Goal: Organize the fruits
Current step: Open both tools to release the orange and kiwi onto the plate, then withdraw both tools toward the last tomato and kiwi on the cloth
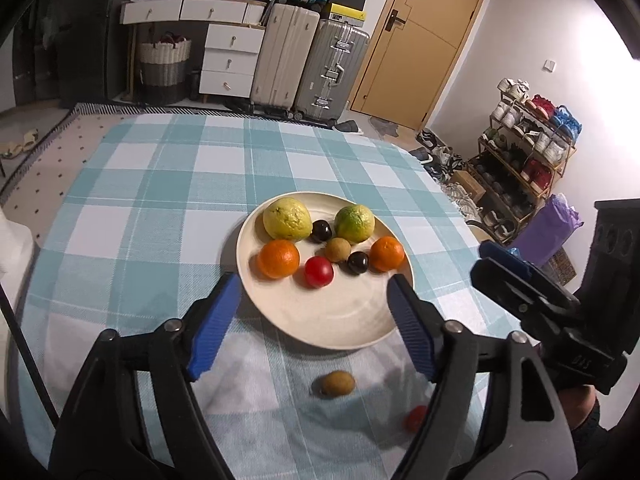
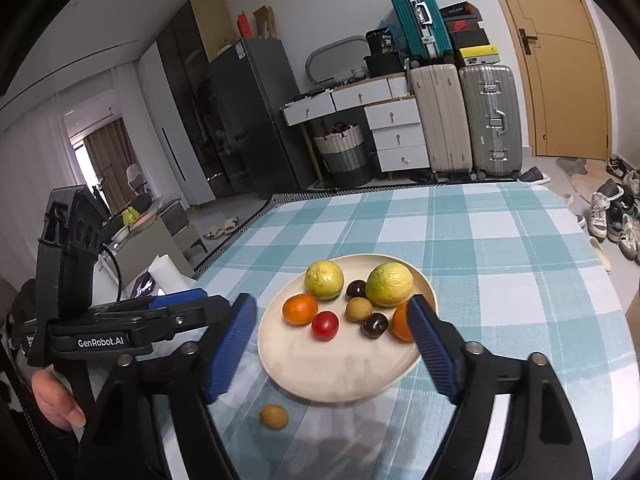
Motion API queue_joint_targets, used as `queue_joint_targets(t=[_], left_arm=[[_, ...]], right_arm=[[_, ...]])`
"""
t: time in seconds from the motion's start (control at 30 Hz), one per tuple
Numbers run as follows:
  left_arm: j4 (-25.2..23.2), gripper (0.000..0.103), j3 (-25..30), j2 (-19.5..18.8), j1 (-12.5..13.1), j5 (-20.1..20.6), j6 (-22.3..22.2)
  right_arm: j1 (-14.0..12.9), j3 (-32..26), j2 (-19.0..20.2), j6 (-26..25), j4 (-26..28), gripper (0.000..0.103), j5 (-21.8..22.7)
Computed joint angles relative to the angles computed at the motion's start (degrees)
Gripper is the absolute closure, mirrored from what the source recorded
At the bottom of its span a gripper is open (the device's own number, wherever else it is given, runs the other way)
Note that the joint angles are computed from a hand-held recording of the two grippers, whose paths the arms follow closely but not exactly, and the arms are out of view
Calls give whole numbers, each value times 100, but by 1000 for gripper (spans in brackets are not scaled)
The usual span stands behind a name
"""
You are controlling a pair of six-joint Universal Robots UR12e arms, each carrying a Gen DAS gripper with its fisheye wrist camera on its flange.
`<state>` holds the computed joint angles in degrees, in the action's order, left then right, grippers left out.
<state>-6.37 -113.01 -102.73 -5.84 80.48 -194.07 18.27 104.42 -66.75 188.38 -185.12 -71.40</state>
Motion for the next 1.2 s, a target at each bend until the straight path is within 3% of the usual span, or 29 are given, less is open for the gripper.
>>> queue_joint_targets(t=[0.23, 0.4, 0.7, 1.2], left_arm=[[168, 20, -278, 209, -174, 294, 71], [288, 1, -432, 292, -311, 594, 80], [216, 1, -730, 450, -341, 692, -119], [23, 1, -987, 447, -353, 448, -275]], right_arm=[[22, 335, -256, 10, -42, 10, -149], [21, 579, -431, 38, -87, 6, -235], [-11, 952, -663, 55, 6, 4, -258], [-11, 1383, -715, -304, 323, 3, 33]])
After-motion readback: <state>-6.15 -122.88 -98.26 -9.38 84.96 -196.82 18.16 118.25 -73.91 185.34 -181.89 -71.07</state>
